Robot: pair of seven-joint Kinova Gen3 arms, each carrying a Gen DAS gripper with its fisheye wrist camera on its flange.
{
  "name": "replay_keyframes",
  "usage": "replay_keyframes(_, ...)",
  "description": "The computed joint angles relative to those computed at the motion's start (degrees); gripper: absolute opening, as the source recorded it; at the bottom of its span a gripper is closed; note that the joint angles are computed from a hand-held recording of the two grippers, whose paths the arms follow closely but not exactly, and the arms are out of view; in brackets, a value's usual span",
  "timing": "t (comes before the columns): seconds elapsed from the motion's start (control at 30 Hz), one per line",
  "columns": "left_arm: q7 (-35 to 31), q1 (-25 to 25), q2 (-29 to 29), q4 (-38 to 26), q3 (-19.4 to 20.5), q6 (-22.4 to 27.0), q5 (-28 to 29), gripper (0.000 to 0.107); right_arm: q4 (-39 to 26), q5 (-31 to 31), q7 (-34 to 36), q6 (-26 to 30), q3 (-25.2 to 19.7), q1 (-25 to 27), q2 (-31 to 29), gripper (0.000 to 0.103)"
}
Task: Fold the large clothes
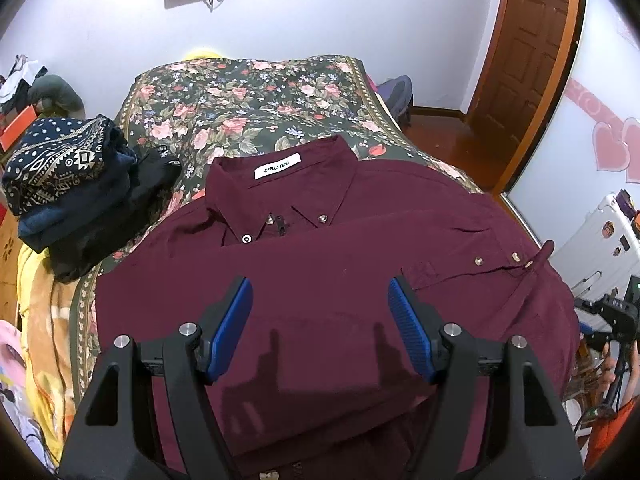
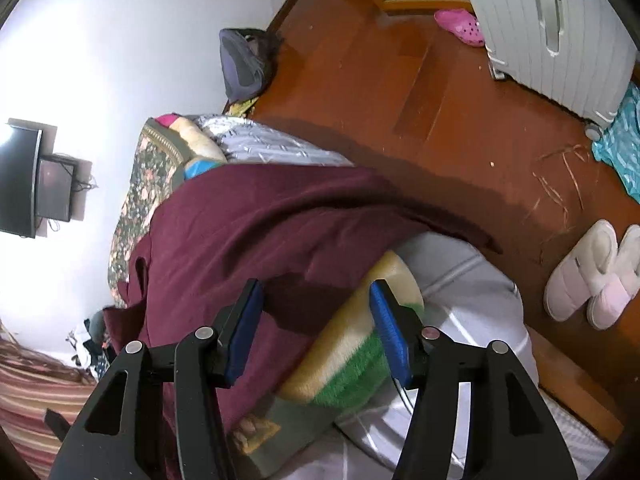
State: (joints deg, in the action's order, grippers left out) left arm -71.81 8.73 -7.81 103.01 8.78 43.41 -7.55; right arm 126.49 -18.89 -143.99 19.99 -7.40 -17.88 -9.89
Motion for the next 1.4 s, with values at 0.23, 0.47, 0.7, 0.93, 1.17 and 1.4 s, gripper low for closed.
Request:
replay_keyframes(0.23,1.7,-0.3,-0.7,1.2,0.5,0.1,-1.9,0.069,-1.5,3.7,-4.2,-3.3,-0.9,2.6,4.8,0.025)
replay_keyframes(0.47,3.2,-1.4,-2.4,2.8,0.8,0.0,-3.9,0.069,-9.3,19.8,-15.5,1.8,-19.5,18.6,1.1,0.005)
replay_keyframes(0.7,1.5,-2.3,-4.5,4.4,-0.4,-1.3,-2.4,0.069,-21.0,35.6,-15.1,4.1,-26.3,17.3,-2.3,0.005)
replay_keyframes(0.93,-1.8,-3.6,-6.8,6.1,-1.6,-2.6,-0.2,0.069,-32.2,40.1,-3.5,5.1,-29.6,7.0,5.6,0.005)
replay_keyframes(1.17,-6.3,-4.2,-8.8,8.1,-3.4,-3.1,2.6,0.069,-39.6,27.4,11.6,13.5,-25.9,-5.4,20.8,0.005)
replay_keyframes(1.4,-8.5,-5.5,-8.9,9.4,-3.4,-2.3,4.1,0.069,-38.5,19.8,13.7,16.5,-11.1,-18.2,22.4,0.005)
